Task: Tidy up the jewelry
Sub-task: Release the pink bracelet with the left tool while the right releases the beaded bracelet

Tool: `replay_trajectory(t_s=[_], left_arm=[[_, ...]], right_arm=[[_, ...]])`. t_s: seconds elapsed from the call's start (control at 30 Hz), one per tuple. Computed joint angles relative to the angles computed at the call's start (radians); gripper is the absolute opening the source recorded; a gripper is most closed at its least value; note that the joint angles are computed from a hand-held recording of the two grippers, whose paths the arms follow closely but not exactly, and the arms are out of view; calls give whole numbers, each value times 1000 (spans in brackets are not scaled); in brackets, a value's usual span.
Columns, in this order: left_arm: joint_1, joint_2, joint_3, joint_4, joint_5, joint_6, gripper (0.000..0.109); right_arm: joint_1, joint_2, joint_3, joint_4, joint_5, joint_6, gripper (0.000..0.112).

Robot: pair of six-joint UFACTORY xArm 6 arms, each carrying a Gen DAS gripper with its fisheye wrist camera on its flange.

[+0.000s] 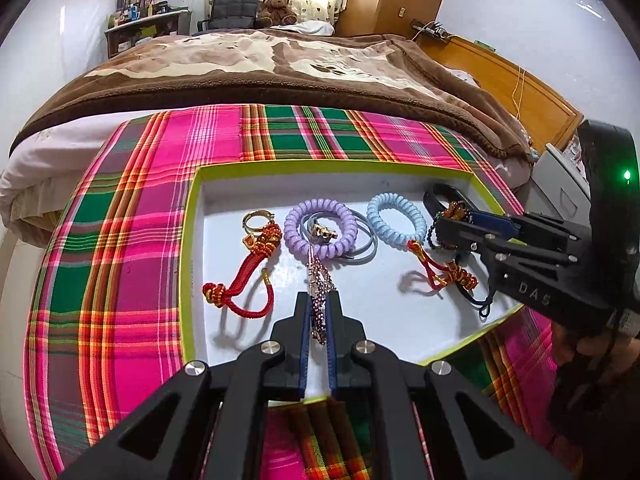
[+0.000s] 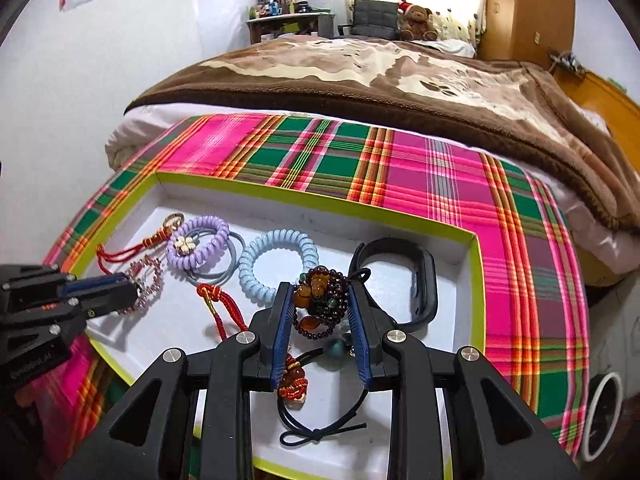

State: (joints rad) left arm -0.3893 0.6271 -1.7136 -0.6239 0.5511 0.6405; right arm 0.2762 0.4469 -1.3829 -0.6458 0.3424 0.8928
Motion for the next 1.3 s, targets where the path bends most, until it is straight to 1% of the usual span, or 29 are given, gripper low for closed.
replay_trajectory(t_s=[0.13, 0.37, 0.43, 0.5, 0.57, 0.63, 0.73, 0.87, 1.03, 1.13, 1.3], left_arm=[[0, -1, 3, 9, 0, -6, 8], [1, 1, 2, 16, -5, -18, 9], [1, -2, 5, 17, -5, -16, 11], [-2, -8, 15, 21, -15, -16, 23], [-2, -13, 19, 5, -16, -3, 28], [-1, -14, 19, 1, -13, 1, 29], [-2, -20, 26, 6, -20, -3, 31], [-3, -27, 33, -6, -24, 6, 37], [-3, -34, 43, 4, -30, -6, 38], [-4, -36, 45, 21, -32, -22, 42], [-8, -60, 75, 31, -59, -33, 46]], right_arm=[[6, 12, -11, 4, 16, -12, 28], [12, 13, -16, -35, 37, 4, 29], [15, 15, -21, -59, 47, 23, 29], [15, 14, -21, -65, 49, 32, 29], [15, 13, -18, -74, 46, 44, 30], [14, 7, -13, -87, 41, 61, 32], [14, -3, -2, -105, 33, 83, 41], [15, -9, 2, -125, 32, 102, 42], [15, -15, 9, -128, 26, 111, 42], [15, -22, 15, -153, 30, 139, 42], [12, -40, 32, -177, 18, 181, 45]])
